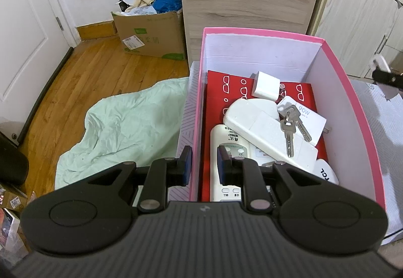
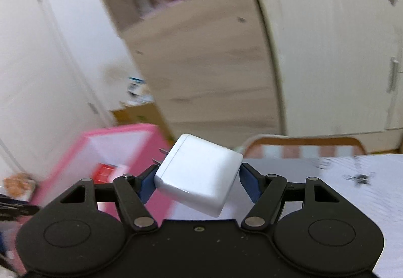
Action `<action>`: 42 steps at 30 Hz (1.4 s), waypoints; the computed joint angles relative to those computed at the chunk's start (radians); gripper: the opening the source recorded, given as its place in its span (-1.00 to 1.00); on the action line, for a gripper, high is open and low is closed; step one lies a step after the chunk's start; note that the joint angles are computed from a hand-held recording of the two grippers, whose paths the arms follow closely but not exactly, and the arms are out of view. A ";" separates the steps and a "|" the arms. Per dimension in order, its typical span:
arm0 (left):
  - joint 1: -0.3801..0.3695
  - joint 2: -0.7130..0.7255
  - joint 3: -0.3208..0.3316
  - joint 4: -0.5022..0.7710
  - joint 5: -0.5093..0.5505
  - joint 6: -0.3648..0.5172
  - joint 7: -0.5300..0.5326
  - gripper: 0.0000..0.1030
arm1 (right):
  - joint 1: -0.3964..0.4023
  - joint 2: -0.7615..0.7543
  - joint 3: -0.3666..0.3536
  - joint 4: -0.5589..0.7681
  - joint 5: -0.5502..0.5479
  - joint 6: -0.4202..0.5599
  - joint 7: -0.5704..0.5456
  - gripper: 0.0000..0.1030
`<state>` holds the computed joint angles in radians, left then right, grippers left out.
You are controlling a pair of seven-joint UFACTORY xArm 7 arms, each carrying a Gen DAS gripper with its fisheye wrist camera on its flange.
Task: Organize rigid objects
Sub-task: 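Carry the white cube charger into the pink box and release it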
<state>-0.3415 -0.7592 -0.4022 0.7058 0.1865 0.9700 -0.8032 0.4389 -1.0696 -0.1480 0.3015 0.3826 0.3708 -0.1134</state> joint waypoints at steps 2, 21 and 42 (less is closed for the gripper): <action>-0.001 -0.001 0.001 0.000 0.000 0.000 0.000 -0.65 | 0.065 -0.009 0.000 0.010 0.023 -0.013 -0.008 0.44; -0.006 -0.008 0.002 -0.006 -0.005 -0.004 -0.009 -0.65 | 0.254 0.508 0.115 0.361 0.198 0.084 0.109 0.44; 0.001 -0.017 -0.016 -0.004 0.003 0.001 -0.008 -0.66 | 0.147 0.690 0.239 0.464 0.163 -0.023 0.120 0.52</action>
<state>-0.3403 -0.7767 -0.4179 0.7017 0.1892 0.9707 -0.8114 0.5859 -0.3796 0.0911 0.7651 0.5451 0.3478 0.0064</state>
